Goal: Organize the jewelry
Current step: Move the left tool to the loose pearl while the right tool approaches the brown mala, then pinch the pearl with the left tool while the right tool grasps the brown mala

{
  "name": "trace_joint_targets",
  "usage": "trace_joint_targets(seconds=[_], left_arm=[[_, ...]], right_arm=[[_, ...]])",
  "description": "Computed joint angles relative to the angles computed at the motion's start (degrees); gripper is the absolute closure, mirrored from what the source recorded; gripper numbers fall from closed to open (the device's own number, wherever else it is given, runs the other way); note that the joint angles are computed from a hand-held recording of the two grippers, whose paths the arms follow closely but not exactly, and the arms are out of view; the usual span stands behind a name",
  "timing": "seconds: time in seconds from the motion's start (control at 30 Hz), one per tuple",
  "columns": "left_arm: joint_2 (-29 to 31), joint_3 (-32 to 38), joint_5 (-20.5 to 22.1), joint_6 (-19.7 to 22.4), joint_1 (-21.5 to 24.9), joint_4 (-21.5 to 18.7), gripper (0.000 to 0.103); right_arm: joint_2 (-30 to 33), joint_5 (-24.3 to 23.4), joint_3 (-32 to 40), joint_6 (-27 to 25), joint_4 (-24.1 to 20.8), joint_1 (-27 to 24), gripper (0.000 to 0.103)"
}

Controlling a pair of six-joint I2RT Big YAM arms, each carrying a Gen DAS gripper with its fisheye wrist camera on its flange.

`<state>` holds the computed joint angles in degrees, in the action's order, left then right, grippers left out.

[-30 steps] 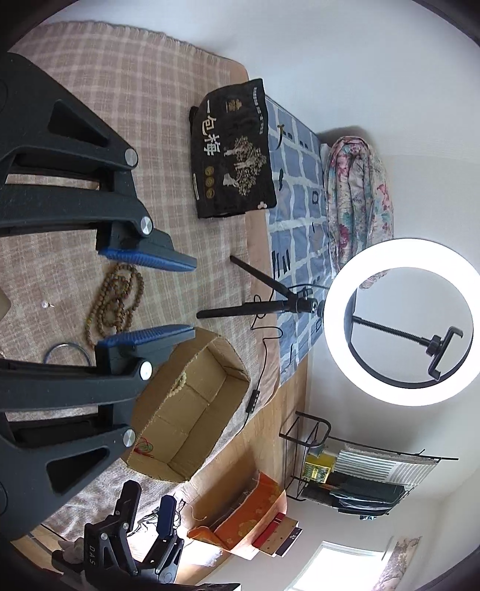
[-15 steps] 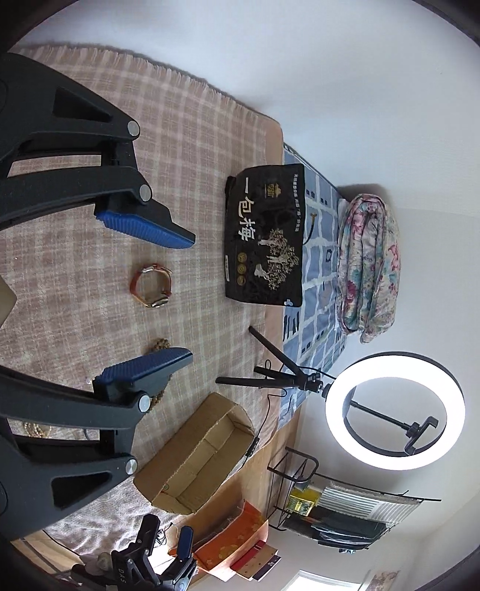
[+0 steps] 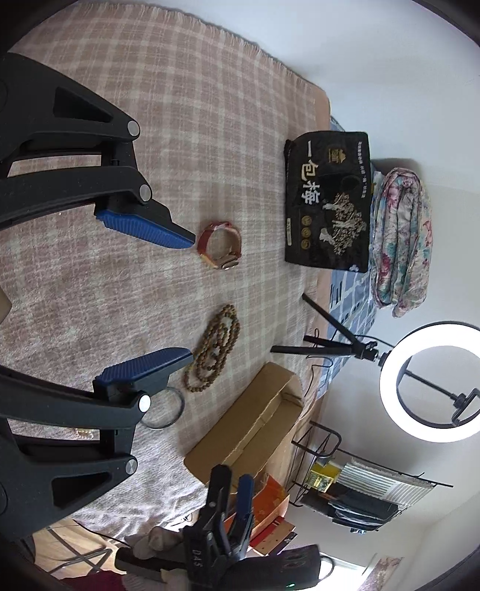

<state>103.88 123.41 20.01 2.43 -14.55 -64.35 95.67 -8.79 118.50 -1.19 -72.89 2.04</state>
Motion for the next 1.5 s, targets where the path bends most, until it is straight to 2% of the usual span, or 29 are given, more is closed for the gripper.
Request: trace_joint_targets(seconds=[0.13, 0.2, 0.37, 0.5, 0.63, 0.77, 1.0, 1.1, 1.2, 1.5], left_arm=[[-0.3, -2.2, 1.2, 1.7, -1.4, -0.2, 0.046], [0.0, -2.6, 2.0, 2.0, -2.0, -0.6, 0.054], [1.0, -2.9, 3.5, 3.0, -3.3, -1.3, 0.056], [2.1, -2.7, 3.4, 3.9, -4.4, -1.7, 0.068], [2.7, -3.3, 2.5, 5.5, -5.3, -1.2, 0.075], [3.7, -3.1, 2.0, 6.2, -5.9, -1.4, 0.076], [4.7, -3.1, 0.7, 6.7, -6.4, -1.1, 0.076], [5.1, -2.9, 0.4, 6.5, -6.5, -0.8, 0.079], [5.6, -2.6, 1.2, 5.9, -6.4, -0.9, 0.079], [5.9, -2.8, -0.4, 7.0, -6.8, -0.7, 0.081]], right_arm=[[2.9, -2.5, 2.4, -0.1, -0.9, 0.0, 0.009], [4.8, -3.4, 4.1, -0.2, -1.8, 0.0, 0.009], [9.3, -4.4, 8.2, -1.2, -4.4, 0.2, 0.011], [12.6, -4.7, 11.1, -2.1, -6.5, 0.7, 0.014], [15.4, -4.5, 13.7, -2.9, -7.8, 1.1, 0.017], [18.0, -4.8, 16.0, -3.5, -8.9, 1.1, 0.024], [20.3, -5.5, 17.7, -3.0, -9.4, 1.1, 0.024], [21.1, -4.7, 18.3, -3.3, -9.4, 1.3, 0.024], [22.2, -3.5, 19.5, -3.4, -9.8, 1.6, 0.024], [25.1, -2.3, 22.1, -4.4, -11.0, 1.7, 0.019]])
